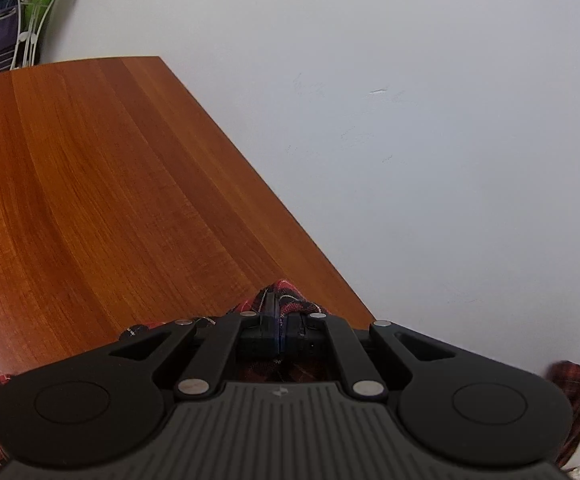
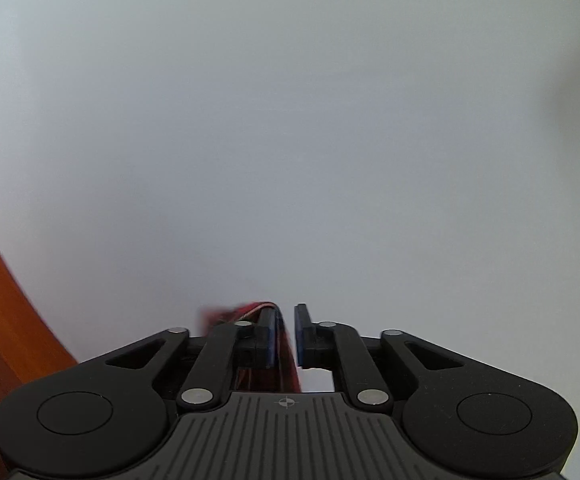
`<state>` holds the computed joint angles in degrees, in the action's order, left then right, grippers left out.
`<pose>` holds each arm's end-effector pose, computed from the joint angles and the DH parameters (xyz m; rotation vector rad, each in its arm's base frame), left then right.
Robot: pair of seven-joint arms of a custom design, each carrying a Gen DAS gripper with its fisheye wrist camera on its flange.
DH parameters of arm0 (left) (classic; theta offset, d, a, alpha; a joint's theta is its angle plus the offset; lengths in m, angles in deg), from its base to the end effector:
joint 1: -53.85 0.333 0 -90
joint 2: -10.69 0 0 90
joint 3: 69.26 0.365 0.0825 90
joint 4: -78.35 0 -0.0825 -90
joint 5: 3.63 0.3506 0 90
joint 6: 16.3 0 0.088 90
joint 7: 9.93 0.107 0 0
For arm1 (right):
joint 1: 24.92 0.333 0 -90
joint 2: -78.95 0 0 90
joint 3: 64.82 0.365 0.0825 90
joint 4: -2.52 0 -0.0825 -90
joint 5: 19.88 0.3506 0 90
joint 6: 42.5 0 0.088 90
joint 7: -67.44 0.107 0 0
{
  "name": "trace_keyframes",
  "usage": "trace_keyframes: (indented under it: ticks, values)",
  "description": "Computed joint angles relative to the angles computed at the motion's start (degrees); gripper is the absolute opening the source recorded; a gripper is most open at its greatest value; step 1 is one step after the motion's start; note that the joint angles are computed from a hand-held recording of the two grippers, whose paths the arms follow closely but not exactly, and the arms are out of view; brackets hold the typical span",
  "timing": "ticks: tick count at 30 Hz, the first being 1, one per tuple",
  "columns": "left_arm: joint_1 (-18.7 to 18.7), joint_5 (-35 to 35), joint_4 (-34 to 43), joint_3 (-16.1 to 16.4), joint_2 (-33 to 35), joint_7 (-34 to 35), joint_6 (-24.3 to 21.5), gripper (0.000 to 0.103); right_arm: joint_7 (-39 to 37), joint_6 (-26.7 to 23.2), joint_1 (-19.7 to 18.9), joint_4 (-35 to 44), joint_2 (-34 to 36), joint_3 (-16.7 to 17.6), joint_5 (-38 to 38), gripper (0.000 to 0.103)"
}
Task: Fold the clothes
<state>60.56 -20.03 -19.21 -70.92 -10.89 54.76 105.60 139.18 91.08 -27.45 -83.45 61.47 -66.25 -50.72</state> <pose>0.4004 0.0180 0.8580 -2.3571 1.2797 -1.1597 0.3965 -0.0403 0.9481 -2.0176 1.3801 -1.7226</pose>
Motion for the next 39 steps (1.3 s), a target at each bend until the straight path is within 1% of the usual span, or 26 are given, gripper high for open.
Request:
trace_keyframes:
  ticks: [1,2,3,5,7,10,12,13,18,19,21,22,24,25,26,27,28,29,30,32,34,39]
  values:
    - [0.2,0.5,0.1,-0.3,0.3,-0.5,-0.1,0.004,-1.2,-0.3,0.7,0.2,1.0,-0.6,1.6,0.035]
    - [0.2,0.8,0.2,-0.5,0.7,-0.9,-0.3,0.004,-2.1,-0.1,1.2,-0.1,1.6,-1.1,2.9,0.042]
    - [0.4,1.3,0.5,-0.8,1.0,-1.4,-0.8,0.004,-2.3,0.4,1.4,-1.0,1.6,-1.4,3.8,0.043]
    - [0.6,2.3,0.2,-1.1,1.5,-2.1,-0.9,0.004,-2.6,0.9,1.7,-2.8,0.7,-2.3,6.0,0.051]
    - [0.8,3.6,-0.1,-1.6,1.8,-2.8,-1.1,0.004,-2.7,0.2,1.8,-4.4,-0.8,-3.3,8.5,0.055]
    - [1.3,5.7,-0.9,-2.2,1.8,-4.1,-0.8,0.004,-3.0,-2.1,1.5,-6.7,-4.0,-4.9,11.6,0.055]
    - [1.5,6.5,-1.1,-2.2,1.6,-4.9,-0.9,0.004,-2.2,-4.9,0.9,-7.9,-6.4,-5.9,13.6,0.056]
    - [1.5,6.8,-1.9,-2.2,1.6,-5.0,-0.1,0.004,-1.8,-6.2,0.6,-8.6,-7.8,-6.5,14.7,0.056]
    - [1.4,6.9,-2.1,-1.7,1.0,-4.8,-0.6,0.004,0.5,-12.9,-1.4,-12.1,-14.5,-8.9,16.4,0.056]
    - [1.4,6.8,-2.3,-1.5,0.9,-4.5,-0.7,0.004,1.5,-14.3,-2.1,-13.4,-16.4,-8.7,16.1,0.056]
    - [1.4,6.8,-2.0,-1.4,0.7,-4.1,-1.5,0.004,5.4,-18.3,-3.5,-15.6,-20.3,-5.8,15.1,0.056]
    - [1.4,6.7,-1.9,-1.3,0.6,-3.8,-2.0,0.005,6.9,-20.0,-3.8,-16.7,-22.1,-5.2,14.7,0.056]
    - [1.4,6.5,-1.5,-1.0,0.6,-3.5,-3.1,0.012,10.8,-24.2,-5.2,-17.9,-25.6,-1.9,14.6,0.056]
    - [1.4,6.2,-1.3,-0.8,0.6,-3.4,-3.6,0.019,13.3,-24.7,-4.3,-20.8,-27.7,-1.8,13.5,0.056]
    - [1.4,6.2,-1.2,-0.8,0.4,-3.3,-3.9,0.026,15.3,-24.5,-4.2,-24.2,-29.9,-1.3,13.0,0.057]
    - [1.5,6.1,-1.2,-0.8,0.2,-3.3,-4.2,0.029,16.6,-25.9,-4.1,-25.9,-32.0,-1.1,12.7,0.057]
    - [1.5,5.9,-1.4,-0.6,0.0,-3.0,-4.2,0.036,18.1,-26.4,-3.9,-28.2,-33.7,-0.9,12.2,0.057]
    - [1.6,5.9,-1.4,-0.6,-0.3,-2.8,-4.3,0.046,20.0,-25.8,-3.6,-31.1,-34.8,-0.6,11.7,0.057]
    - [1.7,5.9,-1.5,-0.5,-0.6,-2.6,-4.4,0.052,21.6,-25.7,-3.4,-33.2,-35.8,-0.3,11.4,0.057]
    - [2.1,6.8,-1.3,-0.8,-1.3,-2.6,-4.7,0.079,24.2,-27.7,-2.7,-35.2,-37.7,0.1,11.1,0.057]
    - [2.0,6.9,-1.2,-0.8,-2.0,-1.9,-4.8,0.085,25.8,-31.6,-2.2,-35.5,-40.2,0.6,10.9,0.057]
    - [0.8,6.5,1.0,-0.7,-2.3,1.6,-8.9,0.087,30.8,-38.2,-0.6,-37.8,-46.1,1.1,10.8,0.058]
